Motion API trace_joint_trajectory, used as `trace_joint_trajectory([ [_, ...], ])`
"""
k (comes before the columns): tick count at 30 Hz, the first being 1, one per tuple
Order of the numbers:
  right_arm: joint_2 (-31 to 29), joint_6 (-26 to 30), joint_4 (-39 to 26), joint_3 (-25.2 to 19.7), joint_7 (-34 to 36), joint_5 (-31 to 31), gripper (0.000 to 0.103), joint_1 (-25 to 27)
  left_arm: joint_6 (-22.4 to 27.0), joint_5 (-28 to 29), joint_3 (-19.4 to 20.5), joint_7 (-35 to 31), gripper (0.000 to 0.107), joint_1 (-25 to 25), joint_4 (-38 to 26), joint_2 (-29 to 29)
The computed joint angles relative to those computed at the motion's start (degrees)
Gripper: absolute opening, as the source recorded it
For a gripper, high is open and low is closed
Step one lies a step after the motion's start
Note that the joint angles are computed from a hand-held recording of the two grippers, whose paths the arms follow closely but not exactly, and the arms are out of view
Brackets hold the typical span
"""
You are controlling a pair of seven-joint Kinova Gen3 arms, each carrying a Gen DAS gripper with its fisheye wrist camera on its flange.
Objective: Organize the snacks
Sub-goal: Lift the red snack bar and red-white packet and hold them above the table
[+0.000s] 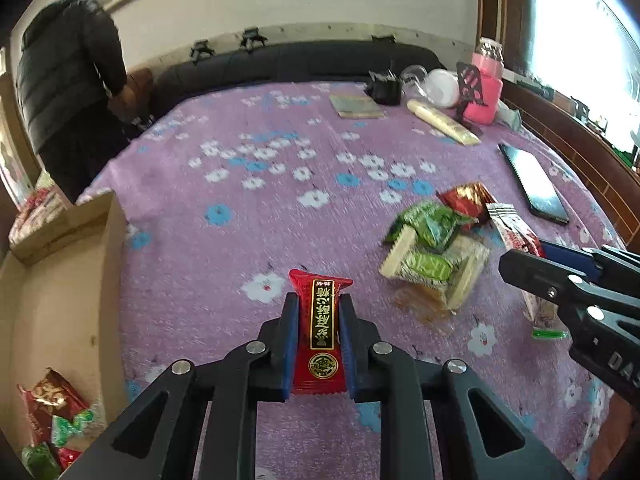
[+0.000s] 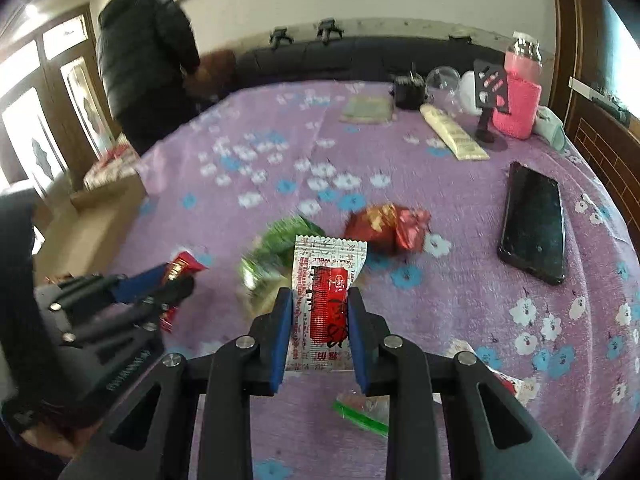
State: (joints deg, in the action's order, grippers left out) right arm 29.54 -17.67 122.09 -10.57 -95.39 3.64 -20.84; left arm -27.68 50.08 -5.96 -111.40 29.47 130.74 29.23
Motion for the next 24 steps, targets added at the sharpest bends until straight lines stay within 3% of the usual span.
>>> trace_joint_trajectory([
  [5, -0.6, -3.7, 1.9, -1.6, -0.8, 1.2, 0.025, 0.4, -4.7, 2.3, 0.4, -0.2, 0.019, 1.5, 1.0, 0.0],
  [24, 0.1, -4.4, 1.8, -1.9, -2.7, 3.6, 0.025, 0.5, -11.8, 8.3, 4.5, -4.4, 0.019, 1.3, 1.3, 0.9],
])
